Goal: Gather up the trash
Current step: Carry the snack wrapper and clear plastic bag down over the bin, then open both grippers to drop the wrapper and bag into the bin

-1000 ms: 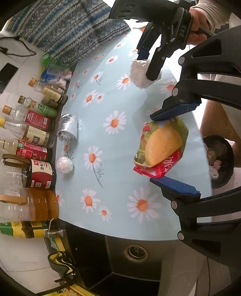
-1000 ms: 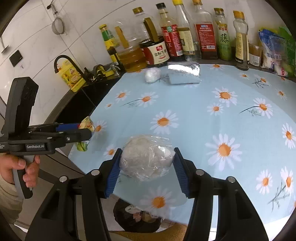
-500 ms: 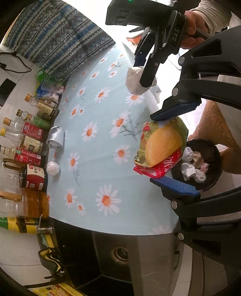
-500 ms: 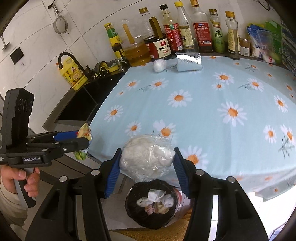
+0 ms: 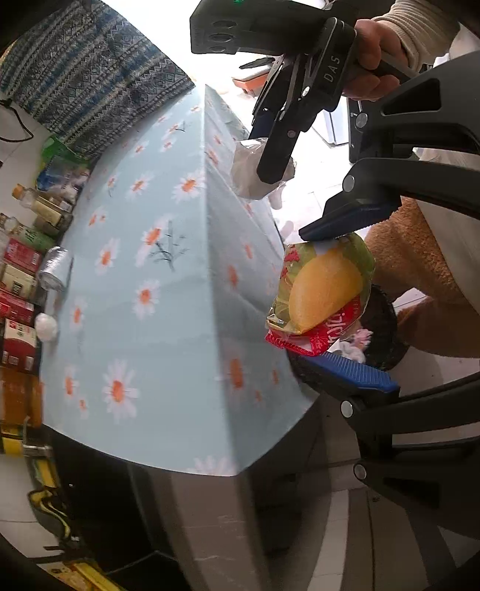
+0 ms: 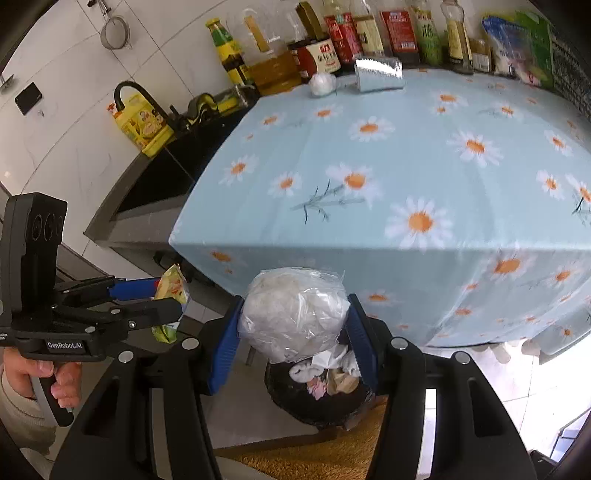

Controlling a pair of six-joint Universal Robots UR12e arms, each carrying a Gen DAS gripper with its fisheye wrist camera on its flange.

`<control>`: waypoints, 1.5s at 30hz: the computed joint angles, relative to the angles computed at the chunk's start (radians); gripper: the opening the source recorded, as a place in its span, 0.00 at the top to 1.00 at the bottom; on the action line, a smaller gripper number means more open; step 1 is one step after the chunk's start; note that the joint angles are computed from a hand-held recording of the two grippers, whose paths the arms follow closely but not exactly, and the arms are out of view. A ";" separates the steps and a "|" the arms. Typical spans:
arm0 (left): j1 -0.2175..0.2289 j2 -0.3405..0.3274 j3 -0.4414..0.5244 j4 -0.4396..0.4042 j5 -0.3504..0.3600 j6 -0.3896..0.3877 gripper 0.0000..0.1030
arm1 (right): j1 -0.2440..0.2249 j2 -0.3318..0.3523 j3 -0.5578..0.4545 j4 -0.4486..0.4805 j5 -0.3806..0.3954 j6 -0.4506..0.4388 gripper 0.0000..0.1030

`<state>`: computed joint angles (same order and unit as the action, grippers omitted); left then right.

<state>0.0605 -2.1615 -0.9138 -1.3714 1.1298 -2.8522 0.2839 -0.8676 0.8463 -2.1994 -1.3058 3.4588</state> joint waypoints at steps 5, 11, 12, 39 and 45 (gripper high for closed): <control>0.003 0.006 -0.029 -0.024 0.003 -0.012 0.43 | 0.001 -0.001 0.013 0.023 0.017 0.010 0.46; 0.002 0.001 -0.044 -0.059 0.016 -0.017 0.43 | 0.001 0.007 0.012 0.058 0.040 0.022 0.46; 0.002 -0.001 -0.046 -0.064 0.021 -0.019 0.43 | 0.001 0.010 0.009 0.064 0.044 0.021 0.46; 0.010 -0.039 -0.044 -0.079 0.045 -0.071 0.18 | -0.010 0.058 -0.034 0.039 0.102 0.118 0.28; 0.016 -0.029 -0.043 -0.048 0.039 -0.092 0.18 | -0.009 0.040 -0.017 0.042 0.072 0.121 0.28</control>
